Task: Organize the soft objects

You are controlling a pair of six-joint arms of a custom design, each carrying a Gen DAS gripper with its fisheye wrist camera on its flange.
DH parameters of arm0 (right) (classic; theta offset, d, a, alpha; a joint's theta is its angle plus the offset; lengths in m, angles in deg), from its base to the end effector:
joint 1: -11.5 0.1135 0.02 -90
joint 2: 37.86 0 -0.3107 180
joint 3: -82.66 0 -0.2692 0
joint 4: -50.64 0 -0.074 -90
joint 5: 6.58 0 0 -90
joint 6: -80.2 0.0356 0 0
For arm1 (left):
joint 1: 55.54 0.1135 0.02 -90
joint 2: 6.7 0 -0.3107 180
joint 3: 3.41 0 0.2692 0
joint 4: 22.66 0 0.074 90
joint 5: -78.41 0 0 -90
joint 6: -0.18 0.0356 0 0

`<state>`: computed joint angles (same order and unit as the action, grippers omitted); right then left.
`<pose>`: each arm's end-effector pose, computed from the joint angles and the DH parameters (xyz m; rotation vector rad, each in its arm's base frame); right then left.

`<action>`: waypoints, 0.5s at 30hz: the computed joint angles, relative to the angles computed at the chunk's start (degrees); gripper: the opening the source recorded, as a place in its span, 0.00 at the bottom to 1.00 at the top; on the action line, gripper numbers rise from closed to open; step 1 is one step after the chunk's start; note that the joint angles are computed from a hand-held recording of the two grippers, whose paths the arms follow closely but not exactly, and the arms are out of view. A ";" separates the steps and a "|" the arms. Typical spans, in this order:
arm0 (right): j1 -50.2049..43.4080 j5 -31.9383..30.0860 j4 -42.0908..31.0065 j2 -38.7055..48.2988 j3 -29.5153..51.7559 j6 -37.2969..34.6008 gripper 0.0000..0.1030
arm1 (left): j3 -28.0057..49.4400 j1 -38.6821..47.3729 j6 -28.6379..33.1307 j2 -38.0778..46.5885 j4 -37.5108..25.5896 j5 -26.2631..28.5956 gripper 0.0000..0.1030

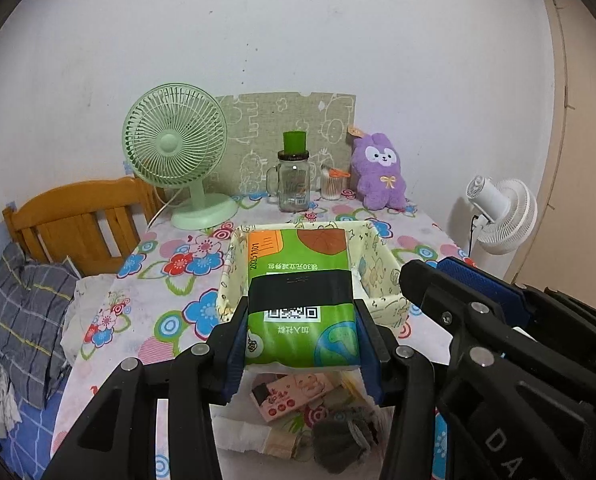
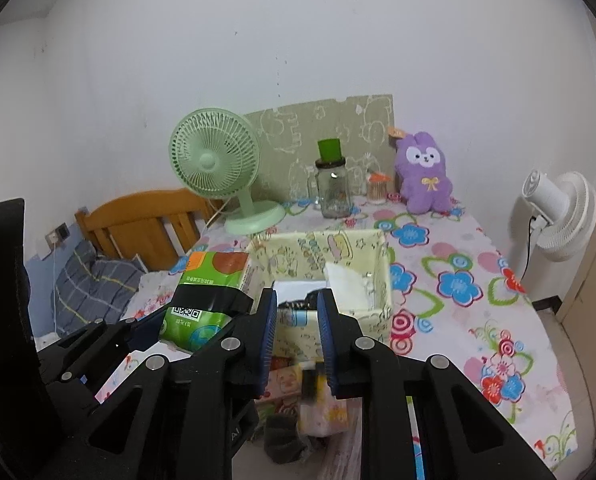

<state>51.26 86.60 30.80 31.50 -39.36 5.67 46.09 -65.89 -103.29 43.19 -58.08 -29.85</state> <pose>0.2073 0.1699 0.2944 -0.4209 2.1163 0.5102 0.1756 -0.0207 0.2862 -0.2358 2.1491 0.1113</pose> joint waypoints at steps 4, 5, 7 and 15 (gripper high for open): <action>-0.38 -0.75 -0.03 0.60 0.40 -0.08 0.24 | -0.01 0.02 0.25 0.24 0.19 -0.14 0.47; -0.50 -0.91 0.06 0.70 0.34 0.00 0.24 | 0.00 -0.08 0.19 0.22 0.09 -0.22 0.47; -0.90 -1.62 0.11 1.05 0.47 -0.06 0.24 | 0.03 0.14 0.35 0.48 0.26 -0.08 0.47; -1.50 -2.04 -0.06 1.95 1.35 -0.34 0.24 | 0.34 1.28 1.16 1.91 1.57 1.21 0.47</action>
<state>49.75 84.56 30.74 33.45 -38.01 5.33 46.43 -64.61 -102.14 45.11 -56.52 -28.64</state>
